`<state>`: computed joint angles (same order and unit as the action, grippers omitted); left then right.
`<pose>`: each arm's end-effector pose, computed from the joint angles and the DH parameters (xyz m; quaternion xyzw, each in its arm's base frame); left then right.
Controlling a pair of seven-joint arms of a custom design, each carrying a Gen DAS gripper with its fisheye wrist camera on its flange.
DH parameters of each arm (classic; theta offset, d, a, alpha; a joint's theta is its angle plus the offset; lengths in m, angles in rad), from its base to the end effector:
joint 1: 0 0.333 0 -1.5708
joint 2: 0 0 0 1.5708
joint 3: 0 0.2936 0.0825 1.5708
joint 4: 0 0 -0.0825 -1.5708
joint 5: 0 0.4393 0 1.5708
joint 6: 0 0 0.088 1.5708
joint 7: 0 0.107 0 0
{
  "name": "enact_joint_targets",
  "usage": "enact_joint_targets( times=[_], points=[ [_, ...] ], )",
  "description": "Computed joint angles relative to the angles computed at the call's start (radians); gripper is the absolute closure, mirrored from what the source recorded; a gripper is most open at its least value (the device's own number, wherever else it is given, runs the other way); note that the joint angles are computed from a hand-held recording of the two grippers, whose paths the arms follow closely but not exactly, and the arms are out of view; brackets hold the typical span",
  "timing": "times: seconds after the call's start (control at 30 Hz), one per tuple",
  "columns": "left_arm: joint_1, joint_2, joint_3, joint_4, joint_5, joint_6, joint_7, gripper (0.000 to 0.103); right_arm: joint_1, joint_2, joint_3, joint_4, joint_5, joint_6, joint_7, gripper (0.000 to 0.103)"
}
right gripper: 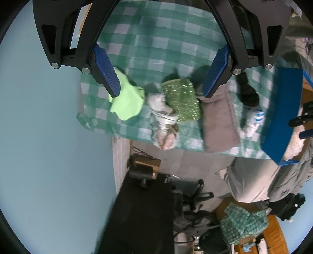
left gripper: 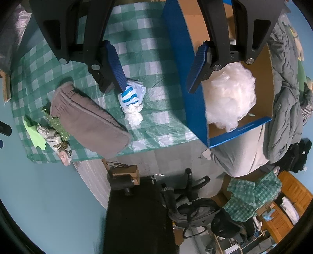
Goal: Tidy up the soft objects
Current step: 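Move both grippers back toward the remaining items on the table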
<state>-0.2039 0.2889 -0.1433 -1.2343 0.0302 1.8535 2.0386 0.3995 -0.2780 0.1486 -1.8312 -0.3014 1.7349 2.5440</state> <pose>0.6783 -0.2259 0.6233 -0.3680 0.9149 -0.1134 0.1210 0.4728 0.2680 0.6422 -0.5406 0.8193 -0.1720 0.0833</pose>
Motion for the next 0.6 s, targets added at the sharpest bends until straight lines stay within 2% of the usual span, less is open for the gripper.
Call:
enact_joint_targets(
  times=[0.47, 0.6],
  points=[
    [-0.049, 0.073, 0.001, 0.015, 0.058, 0.02, 0.001, 0.038, -0.046, -0.132, -0.069, -0.221, 0.1, 0.099, 0.006, 0.018],
    [-0.059, 0.085, 0.003, 0.017, 0.066, 0.039, 0.0, 0.031, -0.057, -0.134, -0.081, -0.248, 0.12, 0.106, -0.006, 0.017]
  ],
)
